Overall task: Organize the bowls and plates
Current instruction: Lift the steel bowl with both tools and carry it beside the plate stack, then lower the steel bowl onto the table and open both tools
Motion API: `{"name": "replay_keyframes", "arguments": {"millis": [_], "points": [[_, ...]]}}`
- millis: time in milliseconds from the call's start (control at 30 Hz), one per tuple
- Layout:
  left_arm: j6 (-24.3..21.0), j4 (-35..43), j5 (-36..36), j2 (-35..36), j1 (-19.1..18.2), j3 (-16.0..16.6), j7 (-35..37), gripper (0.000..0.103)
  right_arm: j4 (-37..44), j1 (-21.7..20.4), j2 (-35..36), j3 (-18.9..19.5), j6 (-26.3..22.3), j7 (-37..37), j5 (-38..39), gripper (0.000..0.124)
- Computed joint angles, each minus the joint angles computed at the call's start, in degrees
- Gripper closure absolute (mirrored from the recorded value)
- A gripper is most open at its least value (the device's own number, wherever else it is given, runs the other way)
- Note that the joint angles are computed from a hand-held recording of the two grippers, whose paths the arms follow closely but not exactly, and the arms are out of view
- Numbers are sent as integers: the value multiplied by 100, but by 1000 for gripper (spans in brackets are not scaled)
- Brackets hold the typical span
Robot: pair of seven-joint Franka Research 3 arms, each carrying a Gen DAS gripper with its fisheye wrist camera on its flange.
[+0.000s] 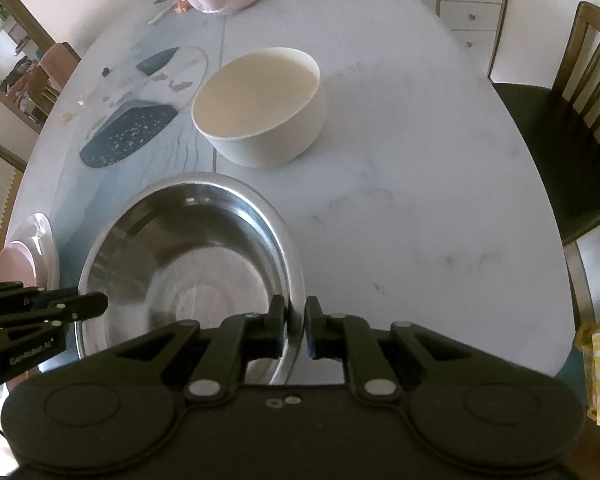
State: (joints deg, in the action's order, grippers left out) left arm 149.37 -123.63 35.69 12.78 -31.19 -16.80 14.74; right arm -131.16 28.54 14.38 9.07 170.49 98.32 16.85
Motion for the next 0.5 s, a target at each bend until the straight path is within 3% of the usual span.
{"name": "replay_keyframes", "arguments": {"millis": [500], "points": [[138,-188,166,-190,26,32,-108,88,-41,162,-119,-166,-18,205,-405,100]]}}
